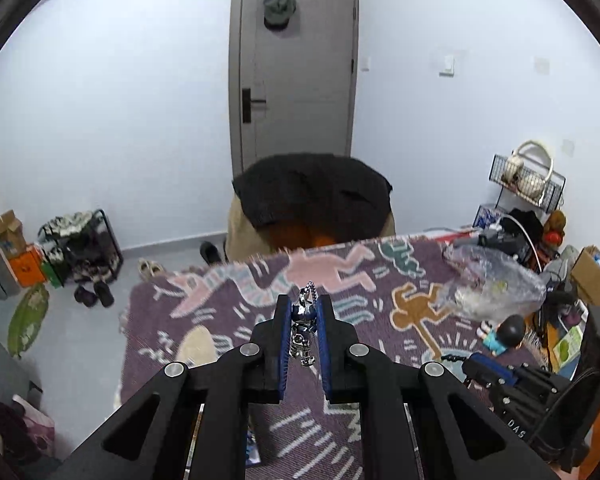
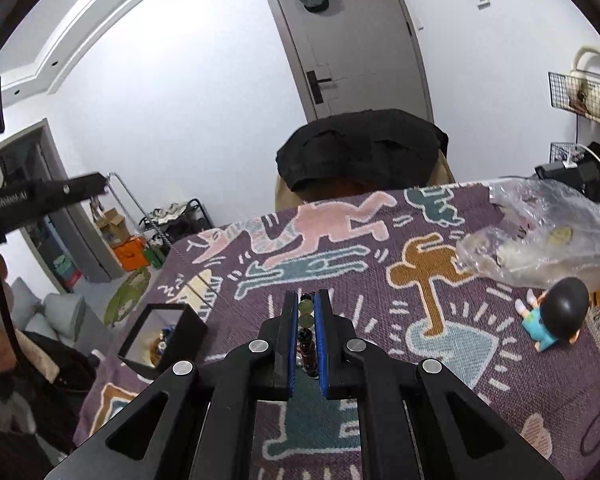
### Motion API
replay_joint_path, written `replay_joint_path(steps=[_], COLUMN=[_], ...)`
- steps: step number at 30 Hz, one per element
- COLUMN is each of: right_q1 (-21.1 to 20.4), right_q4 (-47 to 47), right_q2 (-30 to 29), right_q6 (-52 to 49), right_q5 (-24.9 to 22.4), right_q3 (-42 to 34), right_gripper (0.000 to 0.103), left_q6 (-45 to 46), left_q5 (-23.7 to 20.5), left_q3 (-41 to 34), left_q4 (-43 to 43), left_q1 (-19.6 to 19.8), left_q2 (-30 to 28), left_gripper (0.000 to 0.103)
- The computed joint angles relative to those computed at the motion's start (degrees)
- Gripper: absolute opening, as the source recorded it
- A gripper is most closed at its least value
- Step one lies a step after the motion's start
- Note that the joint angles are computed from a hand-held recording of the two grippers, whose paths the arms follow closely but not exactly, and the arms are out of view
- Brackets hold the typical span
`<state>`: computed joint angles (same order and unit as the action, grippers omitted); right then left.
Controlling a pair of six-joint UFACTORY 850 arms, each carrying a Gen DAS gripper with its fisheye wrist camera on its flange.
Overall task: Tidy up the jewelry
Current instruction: 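Lift the silver chain with the left tool toward the box while the right tool holds beads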
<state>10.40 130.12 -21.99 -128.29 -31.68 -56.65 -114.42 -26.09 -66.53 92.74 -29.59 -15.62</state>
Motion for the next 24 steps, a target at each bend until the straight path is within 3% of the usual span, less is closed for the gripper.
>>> replay_joint_path(steps=[24], right_q1=[5.8], right_q4=[1.8], right_q2=[3.8], right_q6=[-4.6], right_q5=[0.9], right_q3=[-0.7], right_gripper=[0.009], left_q6=[5.6], left_q5=[-10.3], left_q3=[2.4], left_q4=[-2.8], left_q1=[0.3], left_q2=[8.9], left_gripper=[0.013])
